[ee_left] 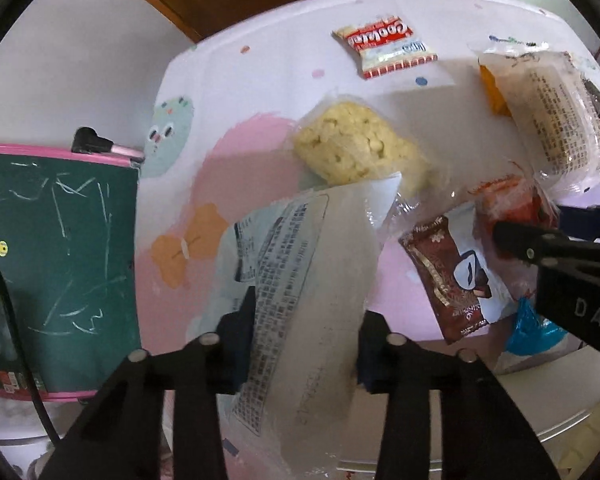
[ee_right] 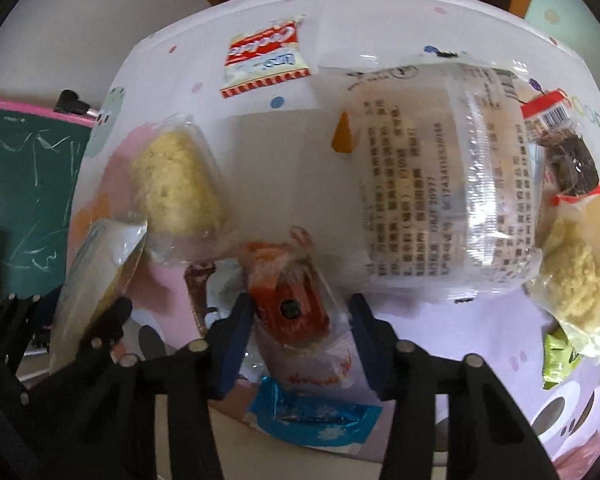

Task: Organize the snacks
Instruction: 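Lift both held snacks and carry them toward the white tray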

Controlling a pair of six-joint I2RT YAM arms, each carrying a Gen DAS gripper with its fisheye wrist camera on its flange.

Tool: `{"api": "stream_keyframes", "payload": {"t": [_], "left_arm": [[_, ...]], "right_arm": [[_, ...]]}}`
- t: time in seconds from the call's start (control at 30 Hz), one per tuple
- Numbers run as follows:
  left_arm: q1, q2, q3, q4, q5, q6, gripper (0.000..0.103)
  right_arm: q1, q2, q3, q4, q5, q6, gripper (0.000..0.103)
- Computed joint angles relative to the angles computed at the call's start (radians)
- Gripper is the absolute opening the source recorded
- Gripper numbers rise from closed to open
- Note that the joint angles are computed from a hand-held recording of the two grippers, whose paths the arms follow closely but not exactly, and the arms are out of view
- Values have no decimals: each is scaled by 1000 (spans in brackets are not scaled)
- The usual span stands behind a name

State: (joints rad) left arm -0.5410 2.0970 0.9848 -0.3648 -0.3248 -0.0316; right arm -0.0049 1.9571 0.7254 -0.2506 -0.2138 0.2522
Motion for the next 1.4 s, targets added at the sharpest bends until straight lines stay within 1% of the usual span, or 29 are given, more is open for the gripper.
{"api": "stream_keyframes", "payload": {"t": [0.07,0.1,0.2,0.4,0.57,0.7,0.77,0.83,0.87,0.9,1.07,1.13,1.23,1.4], "left_arm": [[8,-23,-19,16,1,5,32],[19,-37,-26,20,7,11,30],[38,-84,-49,21,27,20,26],[41,-215,-116,30,34,33,25],[49,-343,-161,8,52,32,25],[68,-495,-199,-31,74,63,25],[78,-585,-214,-65,93,78,25],[86,-677,-229,-99,110,94,25],[90,-725,-235,-121,121,103,25],[93,-783,-238,-153,138,112,25],[109,-973,-236,-274,206,158,25],[115,-1046,-235,-323,231,170,25],[127,-1147,-239,-396,275,185,25],[145,-1304,-232,-529,346,221,25]], "right_arm": [[15,-17,-4,-9,8,2,40],[26,-30,-9,-9,19,3,33],[30,-76,-31,-20,18,1,33],[25,-208,-73,-58,19,1,32],[20,-382,-101,-146,28,-4,32],[43,-531,-108,-228,39,24,32],[51,-634,-111,-297,45,34,32],[81,-725,-99,-365,59,66,32],[109,-734,-89,-370,72,91,32],[128,-776,-82,-404,83,109,32],[258,-958,-37,-565,160,216,33],[325,-1021,-13,-629,203,268,32],[461,-1100,31,-733,295,377,33],[703,-1151,91,-863,450,584,33]]}}
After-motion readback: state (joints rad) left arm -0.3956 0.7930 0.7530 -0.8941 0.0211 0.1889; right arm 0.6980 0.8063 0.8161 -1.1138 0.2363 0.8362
